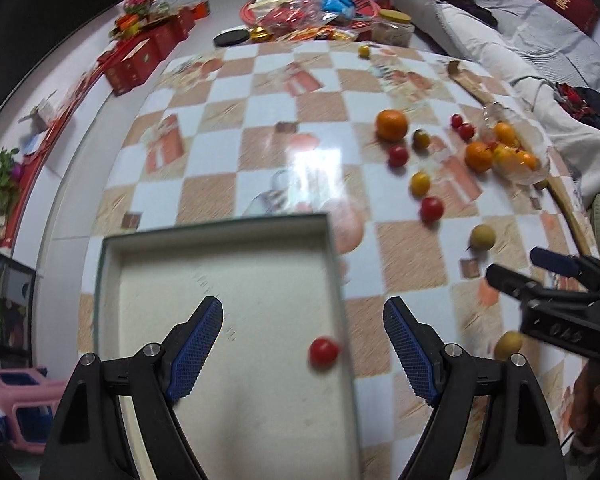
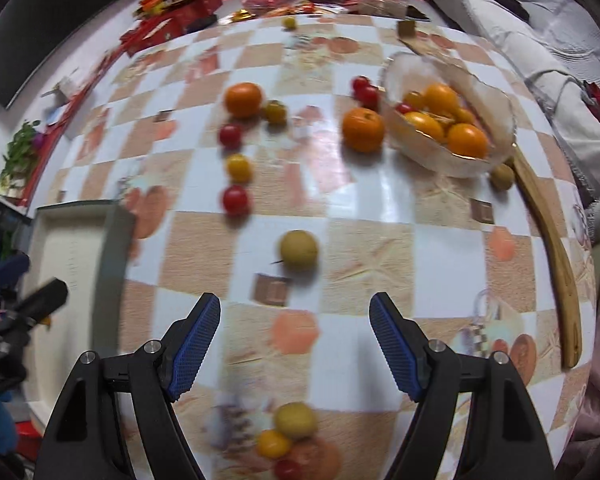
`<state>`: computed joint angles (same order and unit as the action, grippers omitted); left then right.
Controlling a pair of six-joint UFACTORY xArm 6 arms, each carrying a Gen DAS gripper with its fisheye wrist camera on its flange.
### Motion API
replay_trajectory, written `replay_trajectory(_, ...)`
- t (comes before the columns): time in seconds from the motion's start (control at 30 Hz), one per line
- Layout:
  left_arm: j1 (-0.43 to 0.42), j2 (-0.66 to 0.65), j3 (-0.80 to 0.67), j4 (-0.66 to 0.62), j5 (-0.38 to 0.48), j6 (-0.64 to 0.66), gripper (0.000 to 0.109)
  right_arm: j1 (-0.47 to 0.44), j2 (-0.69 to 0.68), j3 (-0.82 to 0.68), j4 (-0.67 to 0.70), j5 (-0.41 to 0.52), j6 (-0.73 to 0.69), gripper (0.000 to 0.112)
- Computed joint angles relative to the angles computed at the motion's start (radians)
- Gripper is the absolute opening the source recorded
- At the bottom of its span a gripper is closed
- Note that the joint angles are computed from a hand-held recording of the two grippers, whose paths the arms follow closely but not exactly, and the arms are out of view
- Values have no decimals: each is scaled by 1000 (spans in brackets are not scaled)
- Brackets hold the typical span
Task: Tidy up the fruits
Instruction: 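Grasp a yellow-green round fruit with the right gripper while the left grasps a red cherry tomato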
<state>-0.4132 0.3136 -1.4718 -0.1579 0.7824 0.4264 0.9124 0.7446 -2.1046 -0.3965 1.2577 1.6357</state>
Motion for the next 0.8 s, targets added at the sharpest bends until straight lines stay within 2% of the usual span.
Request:
replay_trajectory(0.13, -41, 55, -75, -21, 15, -7, 84, -10, -45, 100, -22, -54, 16, 80)
replay_trajectory(0.33, -79, 160, -198, -9, 60, -62, 84, -30, -35, 129, -44, -124, -7, 63)
replay_trajectory(0.47, -97, 208, -249, 2, 80, -86, 84, -31, -16, 108, -74, -119, -37, 57)
replay_trajectory(0.67, -124, 265, -312, 8, 103, -105, 84, -34, -38, 147, -98, -120, -66, 29)
replay_trajectory(0.8, -144, 300, -342, 13, 111, -125, 84, -32, -79, 210, -110, -128, -50, 29)
